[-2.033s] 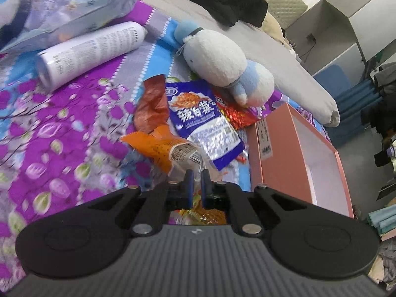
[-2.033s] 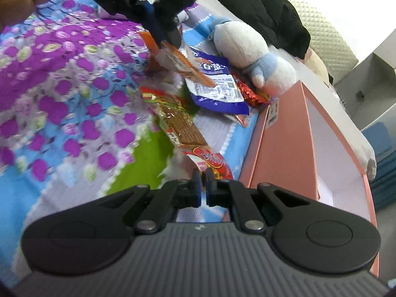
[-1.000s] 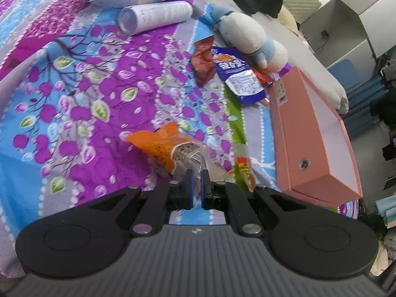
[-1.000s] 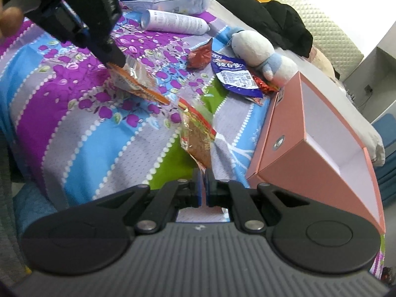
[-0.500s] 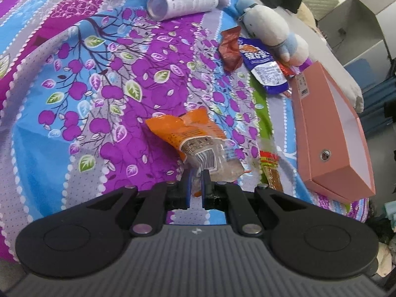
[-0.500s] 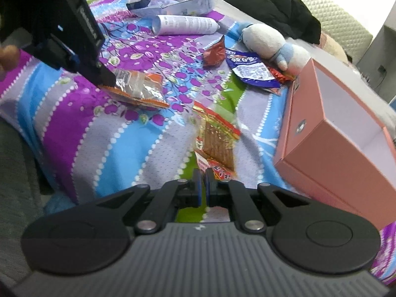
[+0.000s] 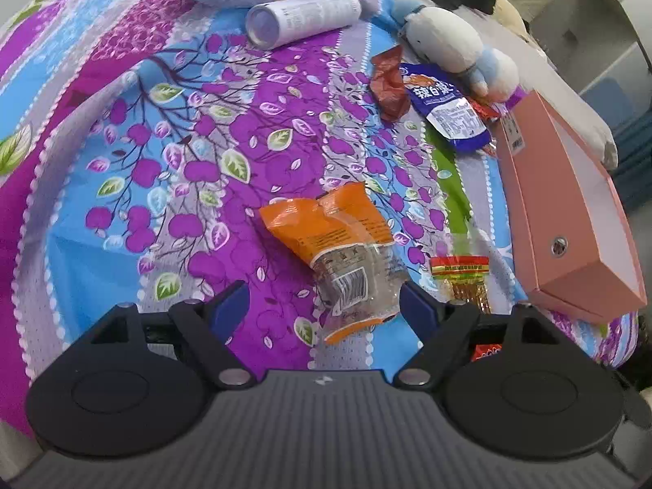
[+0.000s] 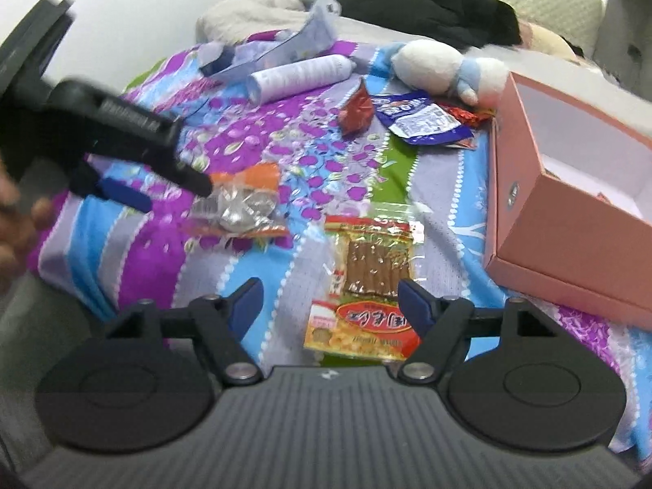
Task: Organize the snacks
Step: 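Lift both held packets up off the quilt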
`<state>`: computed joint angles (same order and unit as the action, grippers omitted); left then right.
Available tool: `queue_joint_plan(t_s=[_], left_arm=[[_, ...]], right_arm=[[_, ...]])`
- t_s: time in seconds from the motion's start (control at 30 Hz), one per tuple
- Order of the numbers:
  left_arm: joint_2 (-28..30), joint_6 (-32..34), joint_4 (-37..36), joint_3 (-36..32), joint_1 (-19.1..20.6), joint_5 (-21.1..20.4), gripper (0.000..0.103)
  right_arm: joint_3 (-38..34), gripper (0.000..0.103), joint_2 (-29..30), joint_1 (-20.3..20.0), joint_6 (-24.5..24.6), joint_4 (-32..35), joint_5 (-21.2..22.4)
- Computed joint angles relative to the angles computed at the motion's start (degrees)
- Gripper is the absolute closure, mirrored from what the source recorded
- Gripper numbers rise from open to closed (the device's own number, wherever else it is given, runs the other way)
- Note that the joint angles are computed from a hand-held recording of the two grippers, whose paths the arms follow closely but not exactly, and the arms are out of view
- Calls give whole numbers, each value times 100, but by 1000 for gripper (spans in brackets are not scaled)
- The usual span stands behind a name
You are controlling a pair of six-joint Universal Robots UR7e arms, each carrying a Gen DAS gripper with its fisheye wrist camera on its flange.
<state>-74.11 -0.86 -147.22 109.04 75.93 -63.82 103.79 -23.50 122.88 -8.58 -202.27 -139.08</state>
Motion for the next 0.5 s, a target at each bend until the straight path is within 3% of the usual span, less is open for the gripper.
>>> queue_joint_plan(t_s=[0.13, 0.2, 0.3, 0.5], left_arm=[[142, 110, 47, -115, -6, -19, 18], [229, -16, 78, -208, 25, -107, 17], [382, -270, 121, -355, 61, -222, 17], [692, -439, 109, -502, -26, -13, 17]], right_arm=[[-81, 27, -11, -162, 73, 88, 12], [-111, 16, -26, -263, 211, 175, 24], [-136, 16, -57, -405, 371, 303, 146], [-276, 16, -43, -598, 477, 580, 203]])
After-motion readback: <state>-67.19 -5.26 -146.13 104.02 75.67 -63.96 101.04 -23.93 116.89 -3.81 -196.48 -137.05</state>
